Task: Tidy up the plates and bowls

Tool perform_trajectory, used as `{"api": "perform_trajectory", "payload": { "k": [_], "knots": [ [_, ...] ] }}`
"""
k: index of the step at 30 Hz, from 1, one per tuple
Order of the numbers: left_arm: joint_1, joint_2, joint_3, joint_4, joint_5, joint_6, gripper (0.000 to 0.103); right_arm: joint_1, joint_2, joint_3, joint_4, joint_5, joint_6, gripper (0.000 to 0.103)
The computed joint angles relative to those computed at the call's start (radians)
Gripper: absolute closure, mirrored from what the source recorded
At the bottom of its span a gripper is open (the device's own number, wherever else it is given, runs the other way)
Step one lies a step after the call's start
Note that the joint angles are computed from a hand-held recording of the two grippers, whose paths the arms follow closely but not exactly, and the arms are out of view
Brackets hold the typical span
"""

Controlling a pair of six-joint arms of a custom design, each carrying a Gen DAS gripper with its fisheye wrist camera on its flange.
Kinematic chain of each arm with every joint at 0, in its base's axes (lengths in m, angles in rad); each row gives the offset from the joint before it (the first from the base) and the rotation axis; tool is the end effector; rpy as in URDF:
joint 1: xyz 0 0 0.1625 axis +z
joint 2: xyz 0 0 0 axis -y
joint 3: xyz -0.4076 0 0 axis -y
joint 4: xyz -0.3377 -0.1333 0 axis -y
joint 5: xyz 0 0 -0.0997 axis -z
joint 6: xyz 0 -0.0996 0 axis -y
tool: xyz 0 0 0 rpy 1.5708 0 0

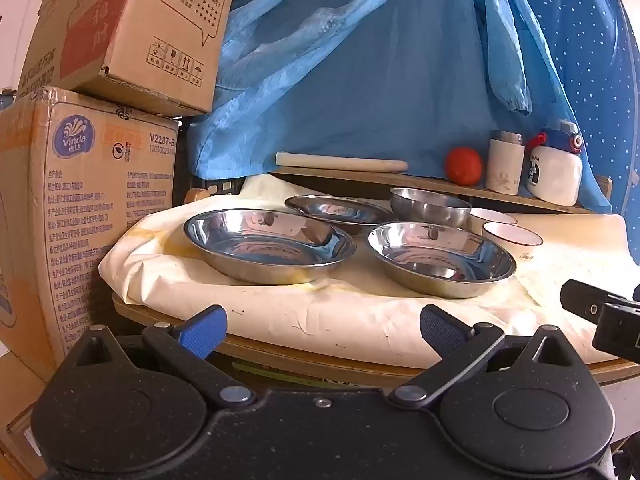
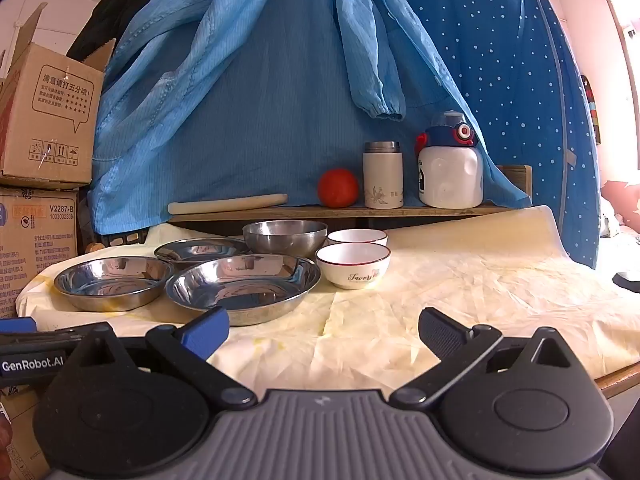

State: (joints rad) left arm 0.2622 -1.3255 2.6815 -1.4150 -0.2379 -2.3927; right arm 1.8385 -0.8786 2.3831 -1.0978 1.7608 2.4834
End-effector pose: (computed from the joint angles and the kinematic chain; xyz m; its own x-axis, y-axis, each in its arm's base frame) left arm -0.0885 -0.2620 0.1270 -0.6803 -0.3613 -0.6377 0.5546 0.3150 -0.7702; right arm 0.1985 -0.2908 0.0091 -0.7215 -0.3065 0.6209 -0.6901 0.2452 -0.6809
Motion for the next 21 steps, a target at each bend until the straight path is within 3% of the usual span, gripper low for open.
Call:
{"api": "perform_trajectory", "payload": {
  "k": [17,21],
  "knots": [
    [-0.016,-0.042,0.025,-0.029,-0.002,0.024,0.001,-0.001,-0.002,0.003,-0.001,-0.002,0.002,0.000],
    [-0.015,-0.052,0.023,-0.005,-0.002,-0.018,0.001,0.000,-0.002,0.003,-0.001,-0.001,0.002,0.000]
  ]
}}
